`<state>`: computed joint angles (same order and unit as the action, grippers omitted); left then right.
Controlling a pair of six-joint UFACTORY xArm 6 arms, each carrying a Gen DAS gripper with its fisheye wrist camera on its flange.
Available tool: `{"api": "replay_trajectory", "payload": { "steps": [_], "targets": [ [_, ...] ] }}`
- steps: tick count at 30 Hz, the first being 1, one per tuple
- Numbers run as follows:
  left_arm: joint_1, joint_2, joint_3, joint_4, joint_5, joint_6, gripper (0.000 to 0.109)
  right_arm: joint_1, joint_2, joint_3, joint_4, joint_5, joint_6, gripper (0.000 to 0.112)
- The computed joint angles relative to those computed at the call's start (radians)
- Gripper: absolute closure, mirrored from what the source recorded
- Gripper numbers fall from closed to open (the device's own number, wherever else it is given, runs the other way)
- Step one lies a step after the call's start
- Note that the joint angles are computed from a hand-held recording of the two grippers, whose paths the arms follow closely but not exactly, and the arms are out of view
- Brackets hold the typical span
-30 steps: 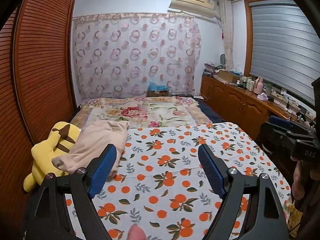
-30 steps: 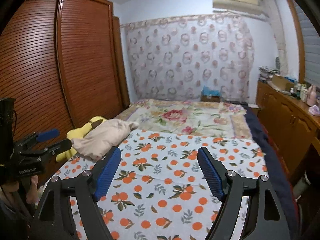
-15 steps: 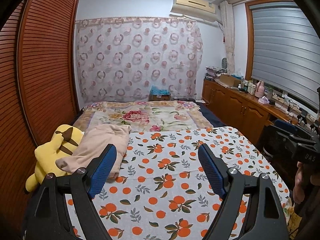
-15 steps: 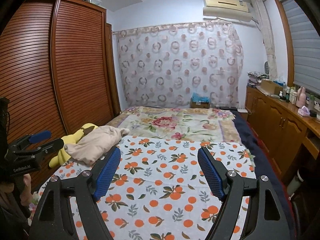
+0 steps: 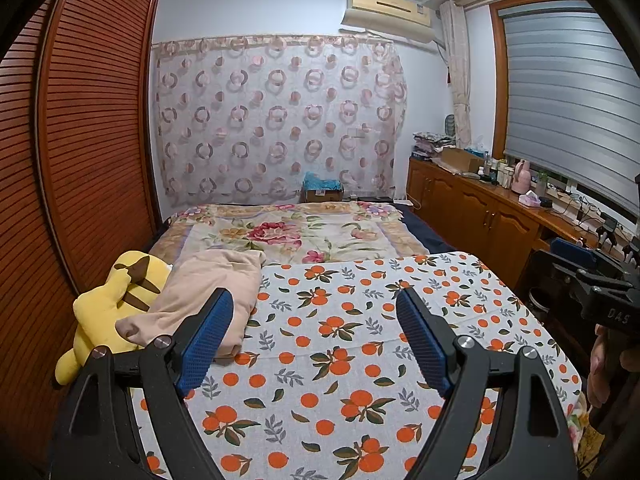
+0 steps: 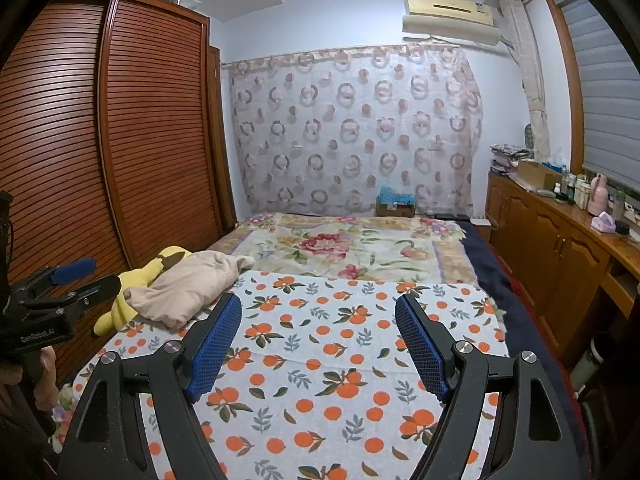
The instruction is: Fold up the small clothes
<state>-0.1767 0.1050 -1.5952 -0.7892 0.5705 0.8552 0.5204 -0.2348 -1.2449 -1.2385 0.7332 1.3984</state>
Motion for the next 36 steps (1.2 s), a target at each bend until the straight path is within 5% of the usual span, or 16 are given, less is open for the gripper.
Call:
{"api": "replay_trajectory", "payload": {
  "steps": [36],
  "targets": [
    [0.011,-0.010,0.007,-0.027,0.012,0.027,0.024,-0.023,-0.042,0.044,-0.013,-0.034,-0.002,0.031]
  ]
}}
